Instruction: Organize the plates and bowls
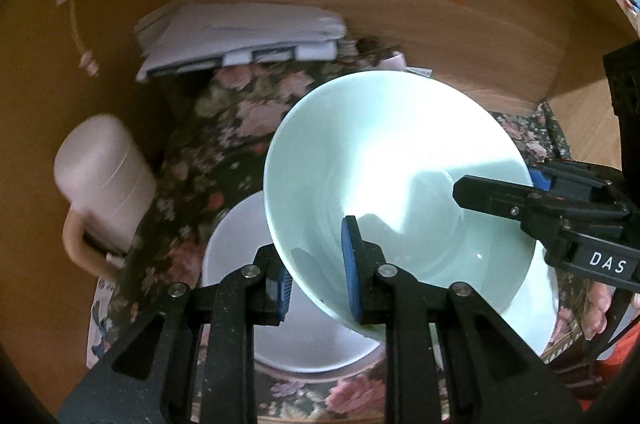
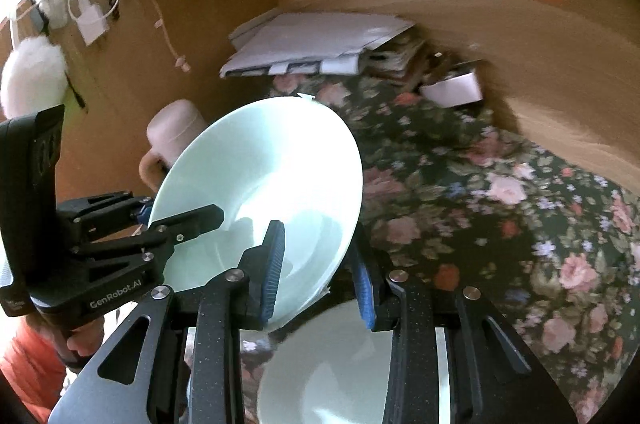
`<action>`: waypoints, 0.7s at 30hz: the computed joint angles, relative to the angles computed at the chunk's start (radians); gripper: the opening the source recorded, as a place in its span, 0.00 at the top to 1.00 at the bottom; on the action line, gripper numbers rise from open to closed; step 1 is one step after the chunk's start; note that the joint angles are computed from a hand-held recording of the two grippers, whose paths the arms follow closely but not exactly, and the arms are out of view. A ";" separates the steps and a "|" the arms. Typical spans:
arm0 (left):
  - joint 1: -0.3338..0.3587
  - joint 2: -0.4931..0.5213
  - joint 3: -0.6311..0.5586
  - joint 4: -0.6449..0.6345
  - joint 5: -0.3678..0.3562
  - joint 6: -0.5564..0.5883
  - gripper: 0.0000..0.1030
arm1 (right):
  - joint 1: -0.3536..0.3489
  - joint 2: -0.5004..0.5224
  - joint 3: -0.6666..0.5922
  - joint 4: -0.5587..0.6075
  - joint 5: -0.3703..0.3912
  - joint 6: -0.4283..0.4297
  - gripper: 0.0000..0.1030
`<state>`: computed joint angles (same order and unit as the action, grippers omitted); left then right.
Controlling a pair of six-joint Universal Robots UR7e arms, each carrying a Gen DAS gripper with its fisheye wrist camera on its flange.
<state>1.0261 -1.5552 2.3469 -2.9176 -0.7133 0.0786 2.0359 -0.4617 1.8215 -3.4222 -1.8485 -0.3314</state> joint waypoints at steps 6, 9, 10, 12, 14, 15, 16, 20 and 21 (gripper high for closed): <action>0.030 -0.030 0.022 0.012 0.008 -0.012 0.78 | -0.003 0.035 -0.047 0.079 0.012 0.016 0.71; 0.046 -0.040 0.030 0.013 0.012 -0.014 0.78 | -0.002 0.055 -0.067 0.106 0.011 0.018 0.71; 0.051 -0.042 0.033 0.010 0.013 -0.013 0.78 | -0.001 0.061 -0.073 0.113 0.009 0.019 0.71; 0.060 -0.044 0.039 0.001 0.015 -0.009 0.78 | 0.002 0.073 -0.088 0.129 0.003 0.019 0.71; 0.069 -0.046 0.044 -0.008 0.012 -0.005 0.78 | 0.002 0.082 -0.098 0.140 0.000 0.021 0.71; 0.073 -0.047 0.045 -0.009 0.010 -0.004 0.78 | 0.003 0.086 -0.103 0.146 -0.004 0.021 0.71; 0.077 -0.048 0.048 -0.011 0.008 -0.003 0.79 | 0.004 0.090 -0.108 0.151 -0.009 0.021 0.71; 0.084 -0.042 0.055 -0.041 0.004 0.022 0.79 | 0.005 0.097 -0.116 0.159 -0.026 0.015 0.70; 0.086 -0.042 0.056 -0.044 0.002 0.027 0.79 | 0.005 0.098 -0.115 0.154 -0.029 0.009 0.69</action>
